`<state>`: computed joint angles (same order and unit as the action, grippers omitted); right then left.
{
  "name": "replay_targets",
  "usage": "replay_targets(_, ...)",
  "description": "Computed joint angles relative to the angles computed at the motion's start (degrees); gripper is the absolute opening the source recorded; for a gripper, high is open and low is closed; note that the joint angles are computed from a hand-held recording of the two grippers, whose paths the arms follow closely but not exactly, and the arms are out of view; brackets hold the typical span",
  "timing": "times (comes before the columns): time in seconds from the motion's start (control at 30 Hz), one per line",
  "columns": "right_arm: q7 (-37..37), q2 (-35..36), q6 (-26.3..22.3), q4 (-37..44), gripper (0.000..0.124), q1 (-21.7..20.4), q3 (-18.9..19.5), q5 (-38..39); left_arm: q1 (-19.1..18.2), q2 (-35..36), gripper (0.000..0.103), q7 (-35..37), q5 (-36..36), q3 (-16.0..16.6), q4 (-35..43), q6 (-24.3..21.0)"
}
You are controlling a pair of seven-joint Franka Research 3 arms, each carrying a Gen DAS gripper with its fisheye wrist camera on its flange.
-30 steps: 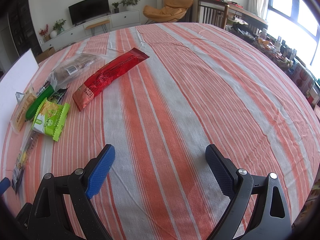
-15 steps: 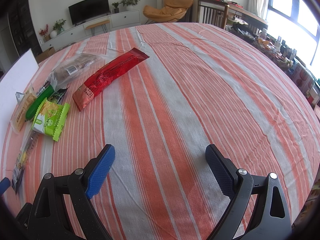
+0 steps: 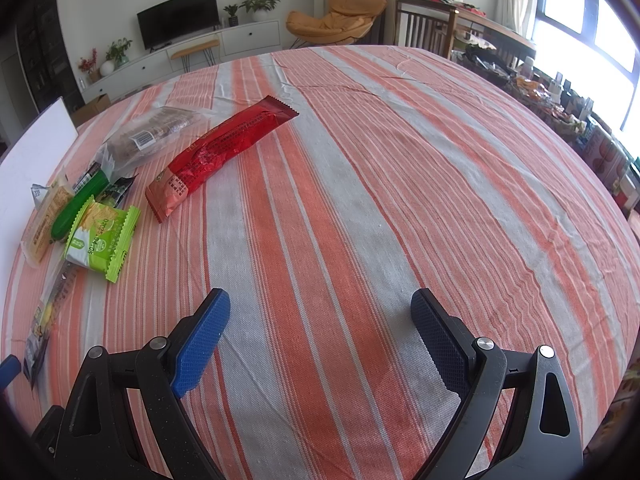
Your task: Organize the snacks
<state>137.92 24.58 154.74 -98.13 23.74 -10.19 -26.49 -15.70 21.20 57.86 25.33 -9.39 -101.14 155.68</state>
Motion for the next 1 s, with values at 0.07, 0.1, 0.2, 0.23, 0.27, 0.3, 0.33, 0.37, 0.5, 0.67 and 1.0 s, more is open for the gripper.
replay_targets(0.07, -0.01, 0.00, 0.00, 0.00, 0.094, 0.01, -0.01, 0.01, -0.02, 0.04, 0.101, 0.02, -0.02, 0.01, 0.06, -0.03)
replay_targets(0.1, -0.01, 0.00, 0.00, 0.00, 0.094, 0.02, -0.02, 0.01, -0.03, 0.06, 0.101, 0.02, -0.03, 0.02, 0.09, -0.04)
replay_targets(0.2, -0.01, 0.01, 0.01, 0.00, 0.094, 0.03, -0.03, 0.01, -0.05, 0.01, 0.101, 0.01, -0.02, 0.04, 0.03, -0.03)
replay_targets(0.23, 0.01, -0.01, 0.02, -0.02, 0.094, 0.04, -0.04, 0.01, -0.05, 0.07, 0.101, 0.03, -0.03, 0.04, 0.12, -0.06)
replay_targets(0.27, 0.02, -0.02, 0.02, -0.04, 0.094, 0.05, -0.05, 0.00, -0.05, 0.01, 0.101, 0.02, -0.03, 0.04, 0.03, -0.02)
replay_targets(0.3, -0.01, 0.01, 0.02, -0.01, 0.094, 0.03, -0.03, 0.02, -0.05, 0.03, 0.101, 0.02, -0.03, 0.04, 0.05, -0.03)
replay_targets(0.33, -0.01, 0.01, 0.02, -0.01, 0.094, 0.03, -0.04, 0.02, -0.05, 0.05, 0.101, 0.03, -0.04, 0.04, 0.09, -0.05)
replay_targets(0.37, -0.02, 0.01, 0.03, -0.01, 0.094, 0.03, -0.04, 0.02, -0.06, 0.02, 0.101, 0.01, -0.03, 0.05, 0.05, -0.03)
replay_targets(0.5, -0.02, 0.01, 0.03, -0.01, 0.094, 0.04, -0.05, 0.03, -0.07, 0.10, 0.101, 0.03, -0.05, 0.05, 0.16, -0.08)
replay_targets(0.67, -0.02, 0.00, 0.01, -0.01, 0.094, 0.05, -0.05, 0.03, -0.05, 0.08, 0.101, 0.05, -0.08, 0.04, 0.15, -0.07)
replay_targets(1.0, -0.03, 0.00, -0.01, 0.00, 0.094, 0.04, -0.04, 0.04, 10.39, -5.34, 0.100, 18.22, -26.63, -9.90, -6.15, 4.60)
